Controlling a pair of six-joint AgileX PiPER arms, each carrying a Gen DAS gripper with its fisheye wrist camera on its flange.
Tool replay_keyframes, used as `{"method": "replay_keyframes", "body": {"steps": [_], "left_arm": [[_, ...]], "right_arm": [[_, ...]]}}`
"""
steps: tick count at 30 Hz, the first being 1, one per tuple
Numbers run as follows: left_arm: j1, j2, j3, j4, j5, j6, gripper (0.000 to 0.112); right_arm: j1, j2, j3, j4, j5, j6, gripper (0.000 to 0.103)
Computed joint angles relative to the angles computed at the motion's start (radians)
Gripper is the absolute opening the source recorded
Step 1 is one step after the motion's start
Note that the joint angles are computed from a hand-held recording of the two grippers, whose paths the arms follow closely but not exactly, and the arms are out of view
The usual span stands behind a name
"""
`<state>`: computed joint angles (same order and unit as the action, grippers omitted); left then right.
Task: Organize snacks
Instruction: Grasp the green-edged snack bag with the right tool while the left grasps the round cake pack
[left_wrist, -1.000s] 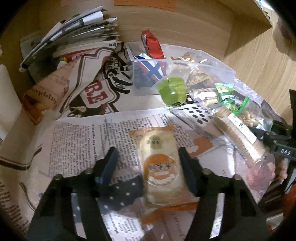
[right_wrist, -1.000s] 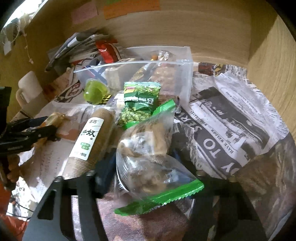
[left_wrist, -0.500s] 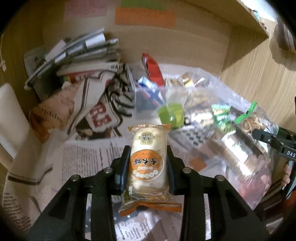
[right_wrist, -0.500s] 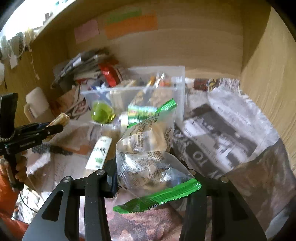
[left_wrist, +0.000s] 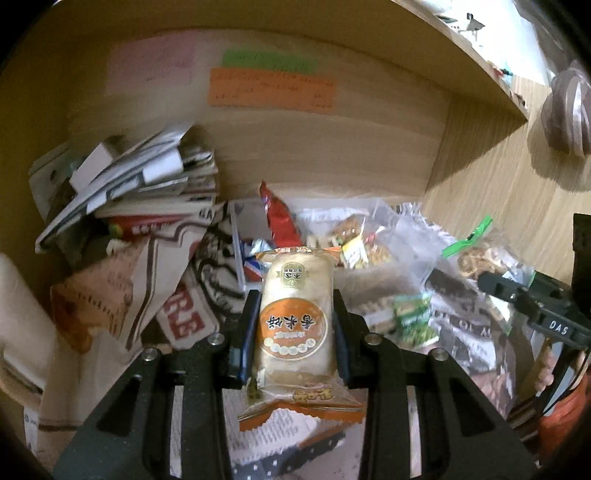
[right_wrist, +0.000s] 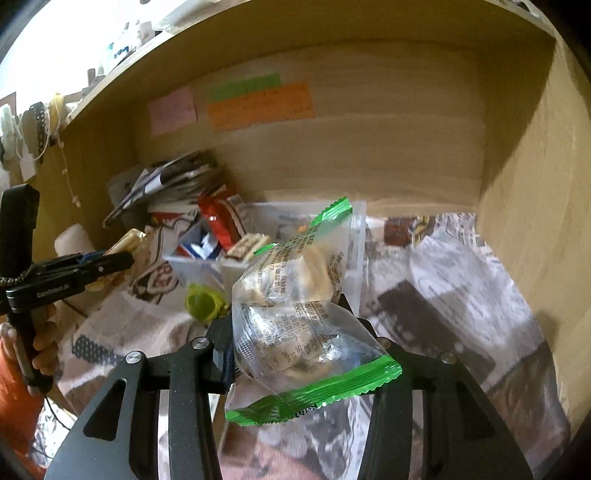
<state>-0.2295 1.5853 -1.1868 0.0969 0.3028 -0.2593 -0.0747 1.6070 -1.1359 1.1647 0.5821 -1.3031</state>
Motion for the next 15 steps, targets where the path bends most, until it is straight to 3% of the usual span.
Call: {"method": "replay_keyframes", "body": {"steps": [5,15], "left_arm": [[0.003,0.069,-0.104,0.023,0.037,-0.010,0.035],[0.042,0.273,-0.391,-0.207,0.171,0.191,0.035]], "right_arm": [[0.032,0.054,-0.092,-0.046,-0.008,0.058,0.041],[0.081,0.199,-0.323,-0.192,0.018,0.233,0.041]]}}
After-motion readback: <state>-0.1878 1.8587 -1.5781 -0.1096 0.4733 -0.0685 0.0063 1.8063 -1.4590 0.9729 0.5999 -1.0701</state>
